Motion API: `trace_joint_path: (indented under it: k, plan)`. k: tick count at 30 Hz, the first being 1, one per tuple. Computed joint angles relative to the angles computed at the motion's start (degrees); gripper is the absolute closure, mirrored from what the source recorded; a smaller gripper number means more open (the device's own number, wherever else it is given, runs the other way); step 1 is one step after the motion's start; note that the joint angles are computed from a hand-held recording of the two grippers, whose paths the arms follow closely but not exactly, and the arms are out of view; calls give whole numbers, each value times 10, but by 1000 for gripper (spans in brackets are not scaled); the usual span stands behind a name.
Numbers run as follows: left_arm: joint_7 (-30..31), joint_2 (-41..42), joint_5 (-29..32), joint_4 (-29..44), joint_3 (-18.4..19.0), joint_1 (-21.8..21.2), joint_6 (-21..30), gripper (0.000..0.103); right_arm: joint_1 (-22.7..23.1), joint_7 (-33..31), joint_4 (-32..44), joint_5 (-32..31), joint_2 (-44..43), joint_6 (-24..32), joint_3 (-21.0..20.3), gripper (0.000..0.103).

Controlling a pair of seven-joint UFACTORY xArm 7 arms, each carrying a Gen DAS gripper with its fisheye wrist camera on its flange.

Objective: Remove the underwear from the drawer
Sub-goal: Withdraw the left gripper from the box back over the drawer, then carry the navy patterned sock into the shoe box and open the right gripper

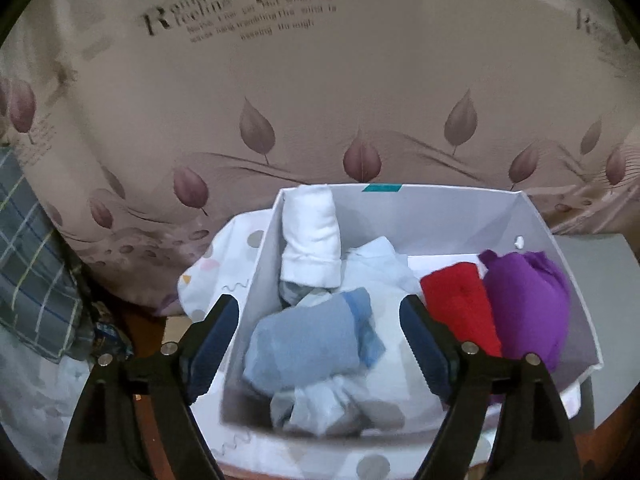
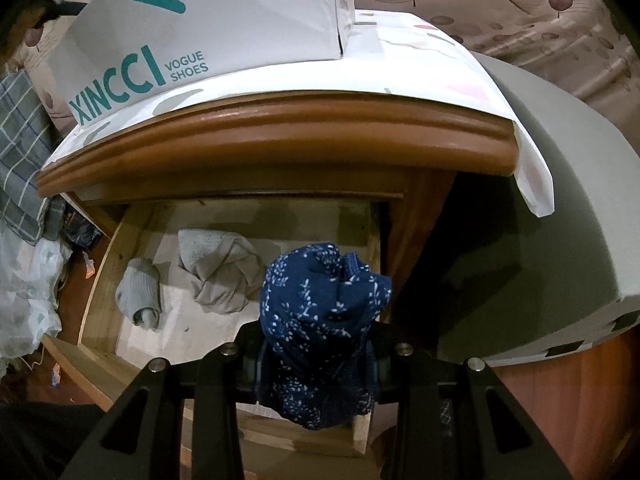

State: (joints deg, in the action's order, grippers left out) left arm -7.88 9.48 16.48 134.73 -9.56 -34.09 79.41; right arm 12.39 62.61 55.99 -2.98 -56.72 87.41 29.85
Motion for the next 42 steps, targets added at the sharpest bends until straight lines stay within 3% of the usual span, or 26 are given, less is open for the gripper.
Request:
trace_joint_path:
  k: [6, 11, 21, 29, 37, 42]
  plan:
    - [-23, -204, 7, -277, -8, 50, -137, 14, -1, -1, 7, -4, 5, 6, 4, 67]
    - [-29, -329, -18, -448, -5, 89, -184, 14, 1, -1, 6, -4, 8, 8, 5, 67]
    - [-51, -466, -49, -672, -30, 176, -251, 14, 2, -10, 17, -24, 39, 20, 23, 67]
    - [-42, -511, -79, -764, -44, 214, -296, 14, 18, -10, 4, -33, 46, -5, 23, 67]
    - [-27, -496, -120, -758, -25, 219, -275, 14, 30, 2, -6, -28, 39, -34, 16, 67]
    - [-32, -502, -92, -760, -38, 247, -280, 11, 25, -15, 15, -47, 46, -23, 28, 67]
